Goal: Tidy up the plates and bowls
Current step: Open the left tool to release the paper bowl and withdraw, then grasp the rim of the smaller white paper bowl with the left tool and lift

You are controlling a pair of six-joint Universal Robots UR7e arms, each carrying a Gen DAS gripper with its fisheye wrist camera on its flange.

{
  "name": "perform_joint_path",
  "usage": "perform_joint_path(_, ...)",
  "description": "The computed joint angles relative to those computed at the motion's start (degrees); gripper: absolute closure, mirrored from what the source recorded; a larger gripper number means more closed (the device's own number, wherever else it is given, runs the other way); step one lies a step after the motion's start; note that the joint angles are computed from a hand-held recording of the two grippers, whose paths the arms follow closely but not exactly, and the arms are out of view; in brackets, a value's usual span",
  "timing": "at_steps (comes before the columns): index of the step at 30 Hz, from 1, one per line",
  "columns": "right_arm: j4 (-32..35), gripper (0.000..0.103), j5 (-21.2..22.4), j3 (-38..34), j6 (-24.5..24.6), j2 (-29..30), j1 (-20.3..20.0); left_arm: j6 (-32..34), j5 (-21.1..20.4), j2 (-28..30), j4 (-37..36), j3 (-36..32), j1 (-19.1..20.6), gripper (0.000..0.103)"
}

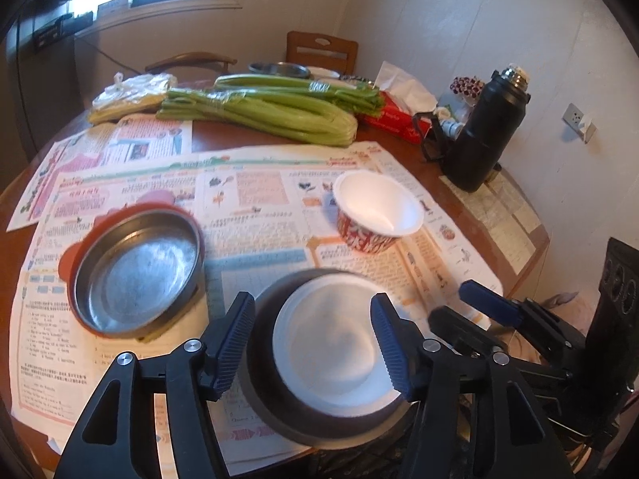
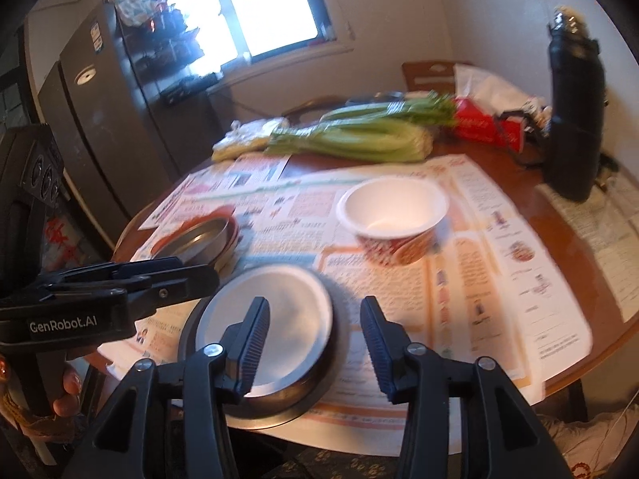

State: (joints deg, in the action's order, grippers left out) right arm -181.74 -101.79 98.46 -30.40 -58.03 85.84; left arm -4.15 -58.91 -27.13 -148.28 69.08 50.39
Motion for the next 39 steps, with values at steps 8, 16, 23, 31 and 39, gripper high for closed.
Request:
perform_joint_path(8, -1.9, 0.048, 1.8, 0.6, 1.4, -2.0, -0.8, 0.4, 1.6, -0.3, -1.9, -0.1, -1.2, 0.040)
perform_joint_path(16, -3.0, 0.048, 2.5, 1.1, 1.4, -3.0, -1.0, 1.3, 1.1, -1.5, -3.9, 1.3, -1.6, 0.040)
perform_joint_path(23, -4.7, 0.045, 2.1, 1.3, 2.1, -3.7, -1.2, 2.2, -0.2, -0.2, -2.8, -1.3, -1.3, 0.040)
perform_joint_path(31, -2.9, 0.044, 1.2, -2.8, 3.3, -2.4, -1.8, 5.6, -1.8, 5.1, 0.8, -10.7, -0.4, 0.040)
perform_joint_path(39, 1.1, 0.044, -0.9, -9.1, 4.5, 1.1, -2.9, 6.1, -2.4, 14.3, 10.4, -27.0, 1.2, 0.039)
